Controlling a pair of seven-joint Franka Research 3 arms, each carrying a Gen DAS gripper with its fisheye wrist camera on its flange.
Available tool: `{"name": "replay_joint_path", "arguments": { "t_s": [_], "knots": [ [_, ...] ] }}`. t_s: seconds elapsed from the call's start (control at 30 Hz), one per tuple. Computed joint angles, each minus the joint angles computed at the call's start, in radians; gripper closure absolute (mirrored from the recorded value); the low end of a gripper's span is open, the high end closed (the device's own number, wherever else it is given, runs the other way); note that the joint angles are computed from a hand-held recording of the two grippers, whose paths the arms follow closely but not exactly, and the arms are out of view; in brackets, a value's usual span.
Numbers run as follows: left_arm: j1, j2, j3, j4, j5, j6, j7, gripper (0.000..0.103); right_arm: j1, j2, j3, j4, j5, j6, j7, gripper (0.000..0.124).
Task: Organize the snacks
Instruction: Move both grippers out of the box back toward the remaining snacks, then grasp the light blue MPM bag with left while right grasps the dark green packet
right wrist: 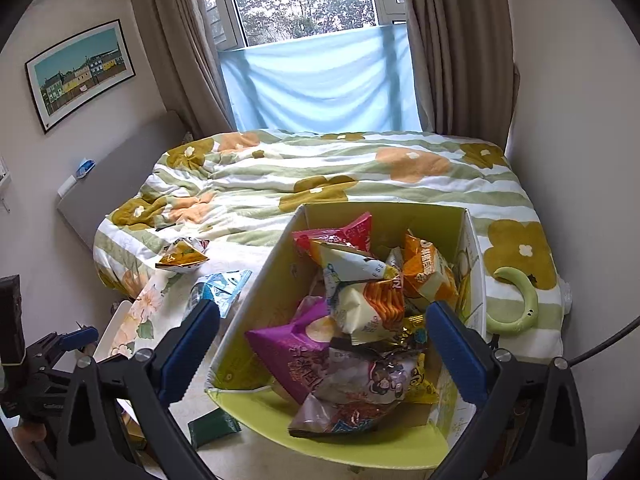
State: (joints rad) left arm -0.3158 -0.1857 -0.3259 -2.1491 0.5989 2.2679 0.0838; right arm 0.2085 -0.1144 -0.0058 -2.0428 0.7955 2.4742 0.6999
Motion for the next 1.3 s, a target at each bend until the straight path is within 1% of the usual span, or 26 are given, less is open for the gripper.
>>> {"name": "replay_joint_path", "arguments": {
  "t_s": [0.07, 0.17, 0.3, 0.4, 0.47, 0.6, 0.67, 0.73, 0.87, 0.97, 1.03, 1.17, 1.3],
  "knots": [
    [0.005, -0.023, 0.016, -0.029, -0.009, 0.028, 0.028, 0.001, 0.007, -0.023, 0.011, -0.025, -0.01, 0.017, 0.026, 0.021],
    [0.023, -0.054, 0.043, -0.074, -0.028, 0.079, 0.103, 0.001, 0.024, -0.05, 0.03, -0.059, -0.039, 0.055, 0.089, 0.021],
    [0.057, -0.076, 0.088, -0.12, -0.071, 0.164, 0.26, 0.001, 0.044, -0.086, 0.068, -0.119, -0.146, 0.139, 0.243, 0.021],
    [0.078, -0.074, 0.132, -0.138, -0.136, 0.236, 0.443, 0.001, 0.046, -0.11, 0.105, -0.164, -0.264, 0.206, 0.435, 0.021],
    [0.09, -0.058, 0.161, -0.139, -0.189, 0.274, 0.587, 0.001, 0.042, -0.118, 0.127, -0.182, -0.343, 0.229, 0.572, 0.021],
    [0.1, -0.004, 0.219, -0.133, -0.344, 0.35, 0.91, 0.001, -0.005, -0.133, 0.202, -0.219, -0.571, 0.261, 0.916, 0.021],
    [0.108, 0.034, 0.234, -0.113, -0.413, 0.358, 1.06, 0.001, -0.032, -0.144, 0.241, -0.24, -0.671, 0.268, 1.085, 0.021],
    [0.119, 0.073, 0.239, -0.088, -0.477, 0.357, 1.198, 0.001, -0.074, -0.158, 0.293, -0.251, -0.797, 0.245, 1.269, 0.021],
    [0.158, 0.157, 0.216, -0.026, -0.563, 0.336, 1.412, 0.001, -0.094, -0.189, 0.336, -0.272, -0.924, 0.178, 1.515, 0.021],
    [0.187, 0.228, 0.192, 0.033, -0.621, 0.302, 1.545, 0.001, -0.09, -0.211, 0.352, -0.293, -0.99, 0.136, 1.653, 0.021],
    [0.203, 0.274, 0.175, 0.075, -0.628, 0.275, 1.602, 0.001, -0.078, -0.217, 0.353, -0.306, -1.018, 0.109, 1.724, 0.021],
    [0.221, 0.356, 0.15, 0.144, -0.606, 0.243, 1.676, 0.001, -0.044, -0.212, 0.349, -0.342, -1.06, 0.09, 1.851, 0.021],
    [0.24, 0.414, 0.129, 0.184, -0.614, 0.228, 1.742, 0.001, 0.003, -0.172, 0.338, -0.37, -1.091, 0.086, 1.946, 0.021]
  ]
}}
